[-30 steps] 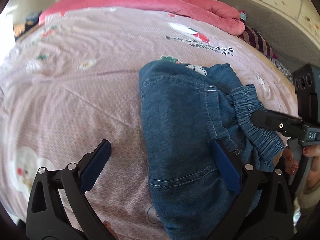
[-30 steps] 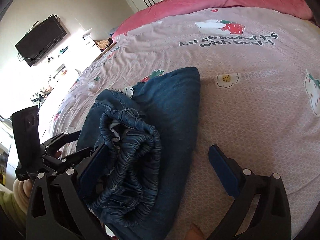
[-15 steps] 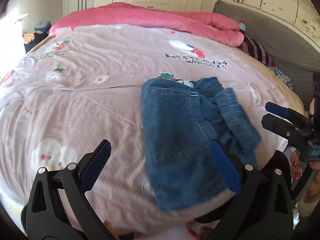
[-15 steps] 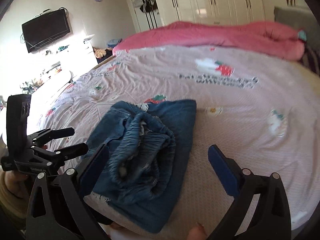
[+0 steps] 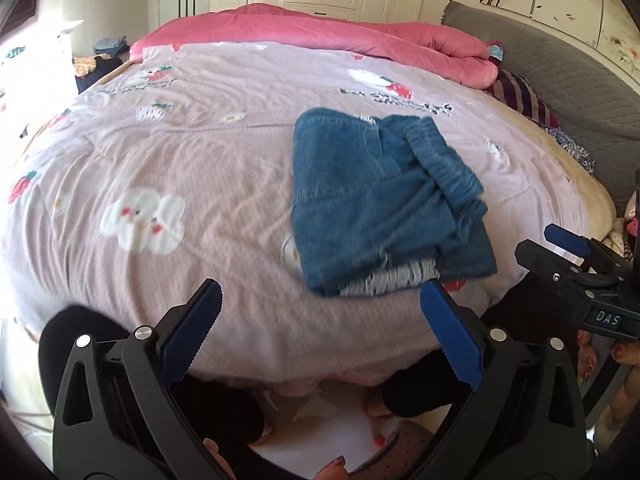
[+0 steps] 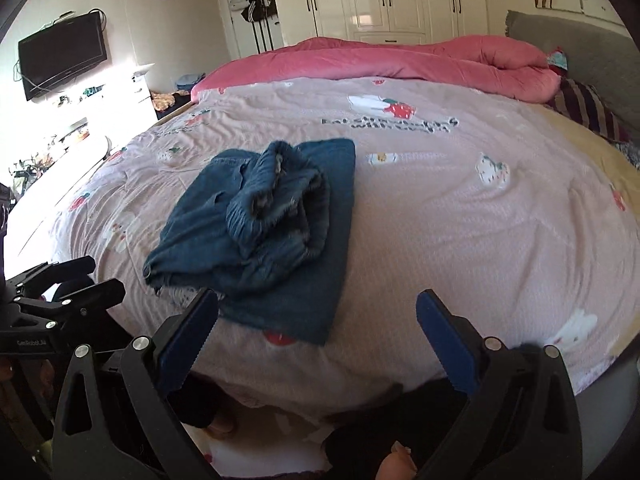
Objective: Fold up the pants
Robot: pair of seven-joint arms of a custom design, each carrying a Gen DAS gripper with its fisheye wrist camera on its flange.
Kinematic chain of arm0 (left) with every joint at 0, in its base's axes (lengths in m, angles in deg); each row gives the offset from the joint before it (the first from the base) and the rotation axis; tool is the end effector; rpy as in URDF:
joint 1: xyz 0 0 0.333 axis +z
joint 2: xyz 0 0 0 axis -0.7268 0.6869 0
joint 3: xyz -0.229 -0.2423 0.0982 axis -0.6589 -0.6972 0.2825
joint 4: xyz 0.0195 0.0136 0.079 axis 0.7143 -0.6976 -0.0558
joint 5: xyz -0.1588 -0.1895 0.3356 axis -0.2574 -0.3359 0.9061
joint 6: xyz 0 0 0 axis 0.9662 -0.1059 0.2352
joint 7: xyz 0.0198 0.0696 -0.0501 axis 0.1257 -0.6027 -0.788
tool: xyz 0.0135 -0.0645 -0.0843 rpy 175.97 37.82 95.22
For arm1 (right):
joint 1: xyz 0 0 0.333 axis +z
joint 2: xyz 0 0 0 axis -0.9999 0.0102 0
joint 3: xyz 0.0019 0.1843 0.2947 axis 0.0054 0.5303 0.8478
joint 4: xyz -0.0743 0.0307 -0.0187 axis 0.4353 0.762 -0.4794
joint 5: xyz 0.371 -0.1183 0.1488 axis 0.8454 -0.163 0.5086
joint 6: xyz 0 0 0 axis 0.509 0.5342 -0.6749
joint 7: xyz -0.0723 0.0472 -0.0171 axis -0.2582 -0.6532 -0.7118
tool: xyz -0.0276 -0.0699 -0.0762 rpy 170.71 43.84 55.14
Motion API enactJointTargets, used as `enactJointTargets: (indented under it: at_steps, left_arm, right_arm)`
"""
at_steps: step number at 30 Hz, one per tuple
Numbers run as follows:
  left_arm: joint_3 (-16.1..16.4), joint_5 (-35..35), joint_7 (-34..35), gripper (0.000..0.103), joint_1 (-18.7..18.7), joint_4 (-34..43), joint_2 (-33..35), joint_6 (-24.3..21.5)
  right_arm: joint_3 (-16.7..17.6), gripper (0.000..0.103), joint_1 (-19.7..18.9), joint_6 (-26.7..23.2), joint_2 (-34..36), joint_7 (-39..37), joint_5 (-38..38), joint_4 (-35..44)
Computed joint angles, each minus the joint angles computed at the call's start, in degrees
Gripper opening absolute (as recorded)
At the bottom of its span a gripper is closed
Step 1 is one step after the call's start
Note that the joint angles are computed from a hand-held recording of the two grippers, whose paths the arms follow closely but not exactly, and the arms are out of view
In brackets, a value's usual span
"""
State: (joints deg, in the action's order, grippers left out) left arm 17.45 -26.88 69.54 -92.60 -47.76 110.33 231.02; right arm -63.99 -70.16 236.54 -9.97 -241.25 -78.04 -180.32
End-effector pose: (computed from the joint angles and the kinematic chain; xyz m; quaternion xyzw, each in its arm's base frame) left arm 0.6180 -0.4483 0.3255 -0.5741 0.7330 -0.3198 0.1758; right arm 0.5767 0.2913 0.3236 -0.6527 0.6398 -0.2173 0.3428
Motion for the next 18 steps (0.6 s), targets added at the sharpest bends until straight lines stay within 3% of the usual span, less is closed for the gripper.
enactJointTargets:
  at_steps: [4, 9, 18]
  left_arm:
    - [0.9, 0.3, -1.3, 0.094, -1.3, -1.8, -0.7, 0.1]
    - [2.9, 1.0, -3.6, 0.093, -3.6, -3.7, -1.4, 0.9]
    - [4.5, 3.6, -6.3, 0.094, -5.3, -3.2, -1.4, -0.4]
  right_arm:
    - [0.3, 0.099, 0.9, -1.3, -1.2, -2.8, 2.4, -1.9]
    - [0.6, 0.099, 2.5, -5.2, -3.1, -0.1, -1.3, -3.2]
    - [0.7, 0.099, 2.4, -5.1, -3.4, -0.7, 0.1, -3.7]
